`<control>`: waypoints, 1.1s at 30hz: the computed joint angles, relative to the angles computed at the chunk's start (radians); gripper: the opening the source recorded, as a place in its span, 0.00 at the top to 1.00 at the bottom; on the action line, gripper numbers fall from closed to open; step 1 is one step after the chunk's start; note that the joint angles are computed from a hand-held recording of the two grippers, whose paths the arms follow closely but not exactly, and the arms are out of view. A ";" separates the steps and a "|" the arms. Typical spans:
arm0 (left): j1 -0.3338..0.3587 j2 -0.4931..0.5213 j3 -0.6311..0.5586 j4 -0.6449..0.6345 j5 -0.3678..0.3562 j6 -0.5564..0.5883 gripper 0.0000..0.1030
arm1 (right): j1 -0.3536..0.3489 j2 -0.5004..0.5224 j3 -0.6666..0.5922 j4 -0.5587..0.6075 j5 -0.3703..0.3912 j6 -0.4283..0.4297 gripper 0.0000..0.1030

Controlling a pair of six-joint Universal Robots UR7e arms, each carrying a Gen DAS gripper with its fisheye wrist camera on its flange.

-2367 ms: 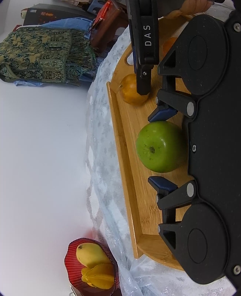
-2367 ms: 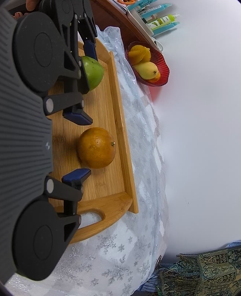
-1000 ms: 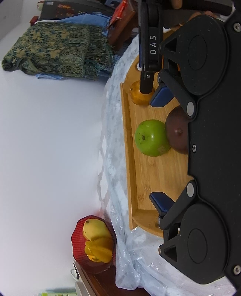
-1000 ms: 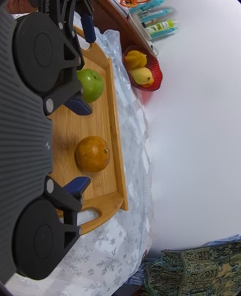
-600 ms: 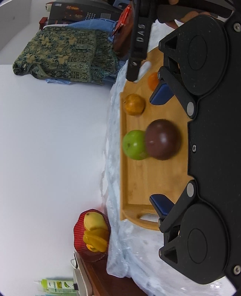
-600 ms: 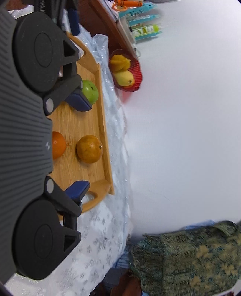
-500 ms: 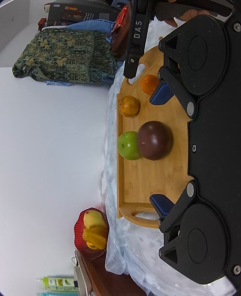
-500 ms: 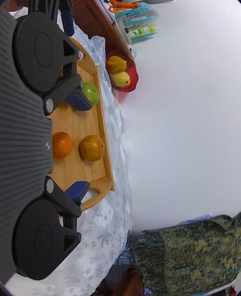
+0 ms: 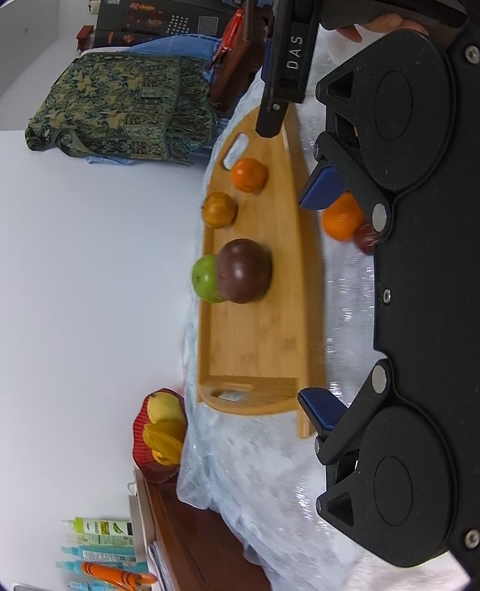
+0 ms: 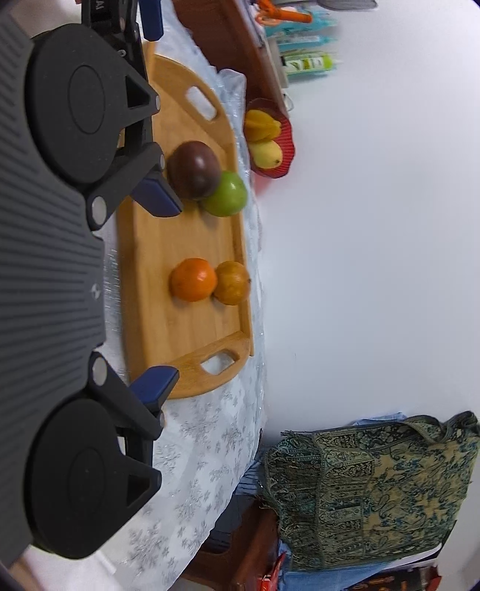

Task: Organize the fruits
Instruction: 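Withdraw both tools from the tray back toward the remaining fruits, then lower the left tool around a red date while the right tool grasps a mandarin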

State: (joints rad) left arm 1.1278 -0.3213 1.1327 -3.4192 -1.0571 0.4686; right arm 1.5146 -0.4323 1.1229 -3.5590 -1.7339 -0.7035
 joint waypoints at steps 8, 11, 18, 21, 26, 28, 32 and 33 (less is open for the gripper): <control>-0.008 -0.013 0.074 -0.032 0.042 -0.001 0.00 | 0.003 -0.019 0.088 -0.036 -0.014 -0.022 0.07; -0.011 -0.010 0.078 -0.039 0.056 -0.002 0.00 | 0.003 -0.025 0.108 -0.039 -0.015 -0.023 0.07; -0.010 -0.008 0.078 -0.029 0.063 -0.011 0.04 | 0.000 -0.037 0.142 -0.035 -0.001 -0.025 0.11; -0.009 -0.009 0.080 -0.025 0.057 -0.019 0.08 | -0.001 -0.041 0.149 -0.025 0.007 -0.024 0.17; -0.007 -0.014 0.080 0.005 0.042 -0.043 0.30 | -0.002 -0.051 0.162 0.010 0.025 -0.024 0.42; -0.006 -0.016 0.081 0.021 0.035 -0.047 0.42 | -0.003 -0.055 0.167 0.025 0.032 -0.028 0.46; -0.003 -0.023 0.090 0.041 -0.003 -0.042 0.56 | -0.001 -0.058 0.171 0.044 0.036 -0.037 0.52; -0.003 -0.024 0.093 0.044 -0.011 -0.038 0.58 | -0.001 -0.057 0.171 0.046 0.036 -0.039 0.53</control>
State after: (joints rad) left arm 1.1248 -0.3450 1.2259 -3.3753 -1.0679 0.4304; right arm 1.5136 -0.4895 1.2937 -3.5127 -1.6981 -0.7430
